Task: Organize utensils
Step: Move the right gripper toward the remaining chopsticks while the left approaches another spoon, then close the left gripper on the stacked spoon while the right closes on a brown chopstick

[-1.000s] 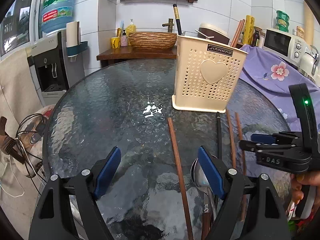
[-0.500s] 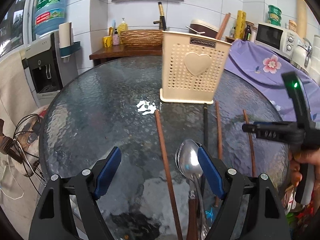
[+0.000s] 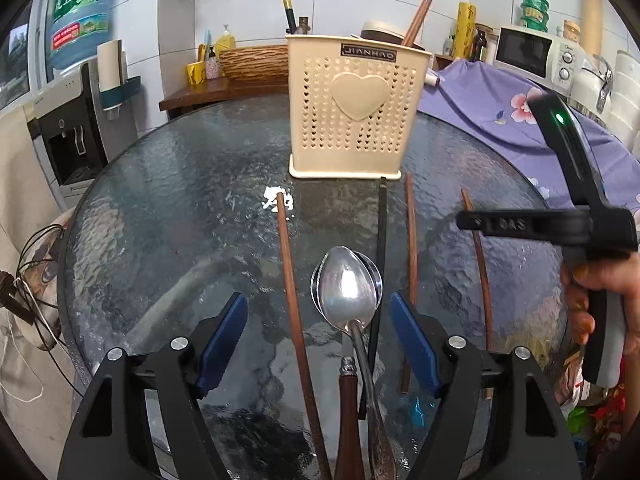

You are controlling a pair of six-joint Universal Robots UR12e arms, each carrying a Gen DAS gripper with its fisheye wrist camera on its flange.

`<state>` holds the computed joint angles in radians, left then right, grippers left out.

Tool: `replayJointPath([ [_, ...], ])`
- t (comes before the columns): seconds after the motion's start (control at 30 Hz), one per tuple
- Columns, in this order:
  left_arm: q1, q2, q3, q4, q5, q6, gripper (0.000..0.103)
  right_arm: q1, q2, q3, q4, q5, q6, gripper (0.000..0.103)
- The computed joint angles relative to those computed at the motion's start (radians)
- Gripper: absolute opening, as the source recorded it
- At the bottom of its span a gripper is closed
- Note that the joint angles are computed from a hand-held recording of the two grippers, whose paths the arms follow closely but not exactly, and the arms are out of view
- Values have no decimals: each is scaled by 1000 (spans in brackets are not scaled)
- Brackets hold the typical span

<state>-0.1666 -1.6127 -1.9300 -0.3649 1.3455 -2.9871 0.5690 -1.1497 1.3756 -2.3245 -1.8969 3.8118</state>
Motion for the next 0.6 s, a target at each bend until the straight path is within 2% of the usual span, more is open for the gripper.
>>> replayJointPath([
  [0.07, -7, -4, 3, -7, 9, 8, 69, 0, 12, -17, 5, 8, -25, 21],
  [0.13, -13, -10, 10, -18, 16, 16, 63, 1, 22, -32, 0, 21, -48, 15],
  [0.37, -23, -17, 19, -53, 31, 41, 63, 6, 23, -31, -24, 59, -103, 15],
  [0.6, -36, -33, 36, -78, 45, 56, 62, 11, 29, -37, -27, 53, -118, 15],
])
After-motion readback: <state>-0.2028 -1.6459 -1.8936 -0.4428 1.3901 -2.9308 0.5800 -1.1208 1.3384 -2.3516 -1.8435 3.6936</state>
